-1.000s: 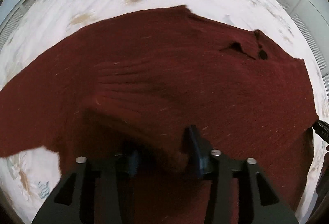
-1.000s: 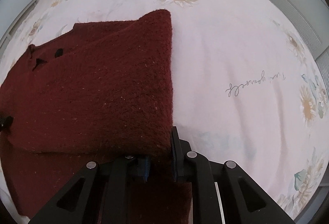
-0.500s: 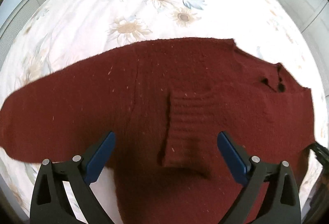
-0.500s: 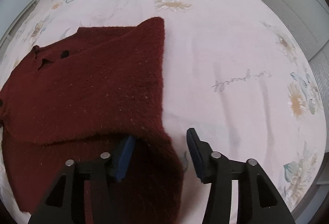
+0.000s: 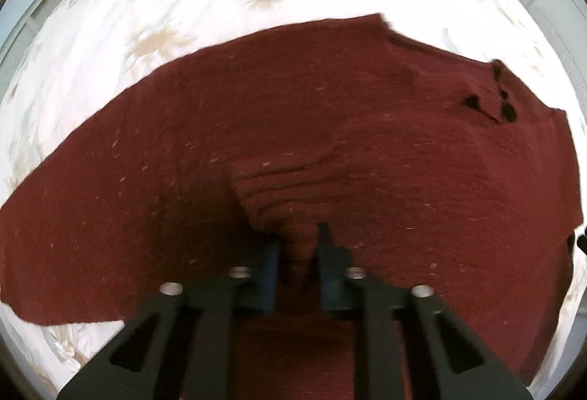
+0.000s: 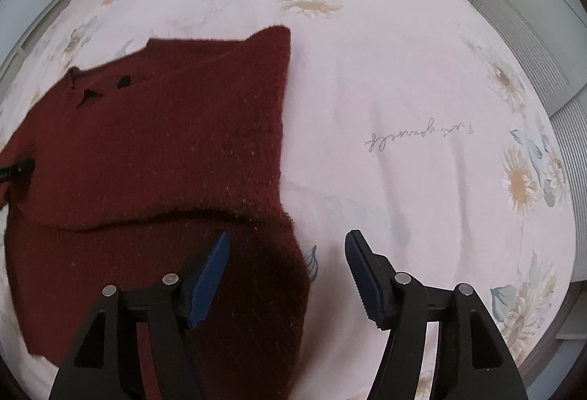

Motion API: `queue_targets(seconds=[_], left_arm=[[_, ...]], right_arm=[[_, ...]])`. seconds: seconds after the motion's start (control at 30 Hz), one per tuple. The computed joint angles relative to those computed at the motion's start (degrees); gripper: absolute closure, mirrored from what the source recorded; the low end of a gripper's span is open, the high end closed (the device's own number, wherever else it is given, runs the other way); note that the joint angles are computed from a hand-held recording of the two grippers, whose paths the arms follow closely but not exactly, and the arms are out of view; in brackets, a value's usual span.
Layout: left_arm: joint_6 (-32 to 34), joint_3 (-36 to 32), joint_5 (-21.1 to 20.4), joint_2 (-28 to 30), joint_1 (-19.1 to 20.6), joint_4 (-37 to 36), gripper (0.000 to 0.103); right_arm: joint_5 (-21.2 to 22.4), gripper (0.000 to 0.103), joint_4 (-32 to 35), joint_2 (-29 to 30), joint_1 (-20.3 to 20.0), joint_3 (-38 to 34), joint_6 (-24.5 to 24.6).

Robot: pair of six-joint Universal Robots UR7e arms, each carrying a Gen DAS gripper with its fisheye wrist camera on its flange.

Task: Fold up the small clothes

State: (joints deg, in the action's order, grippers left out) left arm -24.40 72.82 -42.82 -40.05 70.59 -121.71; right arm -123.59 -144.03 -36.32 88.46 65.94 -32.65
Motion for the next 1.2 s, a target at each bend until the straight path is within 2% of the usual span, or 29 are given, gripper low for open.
queue_targets(seconds=[0.07, 0.17, 0.23, 0.27, 0.33, 0.4, 0.43, 0.47, 0.5, 0.57, 0.63, 0.73, 0.83, 0.9, 1.0, 1.1, 1.17, 1.2], left_arm=[[0.9, -0.5, 1.4, 0.6, -0.5, -1.1, 0.093], [1.6, 2.8, 2.0, -1.2, -1.6, -6.9, 0.093], [3.4, 4.3, 2.7, -2.3, -2.1, -10.4, 0.093], [1.9, 6.0, 3.3, -2.7, -3.6, -10.7, 0.093], [2.7, 6.6, 4.4, -2.9, -4.1, -11.9, 0.093], [1.8, 9.9, 5.3, -4.2, -5.4, -13.6, 0.093], [1.8, 9.7, 5.5, -4.1, -5.5, -13.6, 0.093], [1.9, 9.4, 5.5, -4.6, -5.4, -13.0, 0.093], [1.1, 10.6, 5.5, -6.3, -5.8, -12.1, 0.093], [1.3, 10.1, 5.6, -5.6, -6.0, -12.1, 0.093], [1.7, 11.0, 6.2, -6.6, -6.5, -12.3, 0.093], [4.6, 12.0, 6.6, -7.4, -7.2, -15.7, 0.093], [6.0, 12.5, 7.9, -7.1, -7.2, -17.1, 0.093], [4.9, 12.5, 8.6, -6.3, -6.3, -15.2, 0.093], [-0.1, 12.1, 7.3, -5.5, -4.3, -9.3, 0.092], [-0.8, 11.7, 7.1, -4.5, -3.3, -8.4, 0.092], [-0.6, 10.8, 8.0, -3.8, -3.5, -7.5, 0.088], [-0.8, 10.1, 8.5, -3.6, -3.8, -6.4, 0.087]], right_arm=[[2.0, 0.032, 1.0, 0.1, 0.1, -1.4, 1.1], [3.2, 0.028, 1.9, 2.7, 0.2, -6.5, 1.8], [3.8, 0.028, 5.2, 6.2, 0.0, -12.9, 3.3], [4.0, 0.028, 6.8, 7.5, -0.1, -15.1, 3.9], [5.2, 0.028, 13.0, 11.4, -0.4, -22.1, 6.4], [7.3, 0.028, 16.8, 13.8, -0.8, -26.1, 8.7], [8.5, 0.035, 17.9, 14.5, -1.0, -27.1, 9.4], [9.0, 0.063, 18.8, 15.0, -1.0, -28.1, 9.5], [9.1, 0.080, 20.5, 16.0, -1.0, -29.6, 9.9], [7.8, 0.084, 19.1, 16.2, -0.8, -29.2, 9.6], [7.4, 0.085, 13.3, 14.3, -0.4, -25.3, 8.1], [8.0, 0.085, 5.6, 11.5, -0.2, -19.6, 6.1], [6.7, 0.085, 5.2, 11.7, -0.1, -18.9, 4.4], [5.0, 0.085, 5.3, 12.7, -0.1, -19.4, 3.5], [4.3, 0.084, 5.6, 13.6, -0.4, -20.1, 4.0], [3.2, 0.076, 5.4, 14.0, 0.0, -20.7, 3.8], [1.2, 0.061, 4.2, 14.1, 0.5, -20.5, 2.5], [0.9, 0.058, 3.6, 13.9, 0.6, -20.1, 2.2]])
